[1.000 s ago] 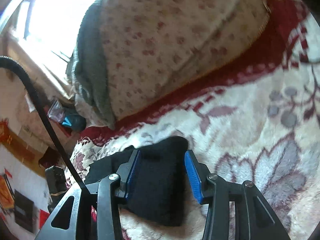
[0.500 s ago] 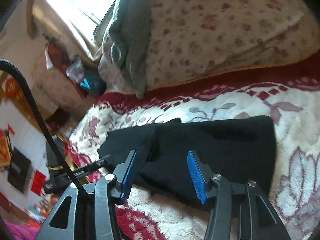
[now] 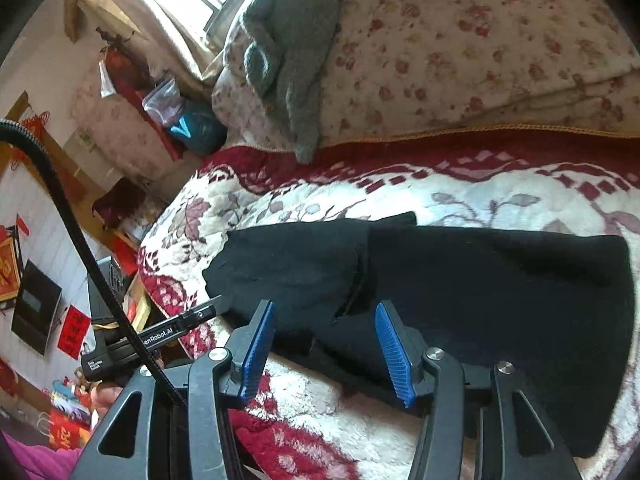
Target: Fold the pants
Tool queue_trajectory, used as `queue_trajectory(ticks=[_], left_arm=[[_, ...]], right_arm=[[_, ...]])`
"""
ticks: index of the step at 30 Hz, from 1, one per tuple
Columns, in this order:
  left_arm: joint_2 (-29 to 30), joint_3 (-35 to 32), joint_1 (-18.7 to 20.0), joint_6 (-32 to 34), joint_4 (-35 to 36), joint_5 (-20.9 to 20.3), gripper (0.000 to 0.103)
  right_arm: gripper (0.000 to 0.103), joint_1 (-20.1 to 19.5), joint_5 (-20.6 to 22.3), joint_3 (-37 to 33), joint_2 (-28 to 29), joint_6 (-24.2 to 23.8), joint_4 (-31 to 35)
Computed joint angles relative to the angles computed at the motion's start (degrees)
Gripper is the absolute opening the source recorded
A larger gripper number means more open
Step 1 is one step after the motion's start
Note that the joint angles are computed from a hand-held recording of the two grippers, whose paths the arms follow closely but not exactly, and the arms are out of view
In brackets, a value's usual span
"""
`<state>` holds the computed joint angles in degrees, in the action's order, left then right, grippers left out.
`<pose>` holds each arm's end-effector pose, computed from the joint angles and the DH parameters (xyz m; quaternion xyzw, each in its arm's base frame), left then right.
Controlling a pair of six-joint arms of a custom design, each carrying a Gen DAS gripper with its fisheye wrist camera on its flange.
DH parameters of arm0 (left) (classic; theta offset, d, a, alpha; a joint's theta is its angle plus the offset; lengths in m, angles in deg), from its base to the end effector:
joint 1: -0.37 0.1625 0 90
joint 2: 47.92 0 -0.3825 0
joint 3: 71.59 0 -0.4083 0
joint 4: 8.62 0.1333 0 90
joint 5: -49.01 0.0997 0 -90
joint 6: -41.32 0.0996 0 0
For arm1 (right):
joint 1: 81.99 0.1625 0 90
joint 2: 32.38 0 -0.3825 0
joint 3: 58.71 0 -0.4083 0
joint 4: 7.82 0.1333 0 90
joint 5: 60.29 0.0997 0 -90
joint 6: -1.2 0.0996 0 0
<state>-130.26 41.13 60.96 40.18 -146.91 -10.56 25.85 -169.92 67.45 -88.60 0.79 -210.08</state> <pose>-0.0975 -0.5471 0.2840 0.1932 0.9343 -0.2132 0.2105 0.2450 -0.4355 0.0947 0.0850 -0.9171 0.3757 0.1032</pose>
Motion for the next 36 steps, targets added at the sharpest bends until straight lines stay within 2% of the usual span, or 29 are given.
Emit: queue_trajectory(ticks=[5, 8, 10, 12, 15, 23, 28, 33, 35, 36], left_arm=[[-0.38, -0.31, 1.11, -1.43, -0.33, 1.35, 0.041], [-0.95, -1.25, 2.82, -4.03, 0.40, -1.07, 0.041], [-1.28, -1.82, 3.97, -5.50, 0.74, -3.18, 0.057], [-1.52, -2.15, 5.12, -6.91, 0.11, -5.26, 0.060], [-1.45, -2.97, 6.25, -8.91, -0.07, -7.00, 0.060], [0.50, -4.14, 7.84, -11.23, -1.40, -7.77, 0.060], [1.78, -3.94, 8.46, -10.82, -4.65, -8.58, 0.067], [2.43, -3.58, 9.26, -9.40, -7.42, -10.01, 0.068], [2.19, -3.59, 10.05, -9.40, -8.01, -12.20, 0.068], [1.89, -3.52, 10.82, -9.59, -8.77, -14.64, 0.068]], right_arm=[[0.050, 0.51, 0.64, -3.42, 2.56, -0.95, 3.92], [0.051, 1.38, 0.30, -6.74, 4.35, -2.77, 6.96], [0.052, 1.72, 0.51, -9.11, 5.53, -4.13, 8.89], [0.053, 2.16, 0.32, -12.46, 7.20, -5.60, 11.57], [0.062, 2.42, 0.80, -17.40, 9.48, -7.77, 16.39], [0.064, 3.65, -0.73, -33.65, 18.89, -13.21, 28.18], [0.064, 3.85, -1.57, -44.26, 25.00, -15.55, 36.23], [0.064, 4.47, -3.96, -57.19, 32.57, -20.40, 46.60], [0.064, 4.53, -5.47, -62.41, 35.66, -21.88, 51.08], [0.064, 4.46, -6.00, -64.60, 36.92, -22.28, 52.94]])
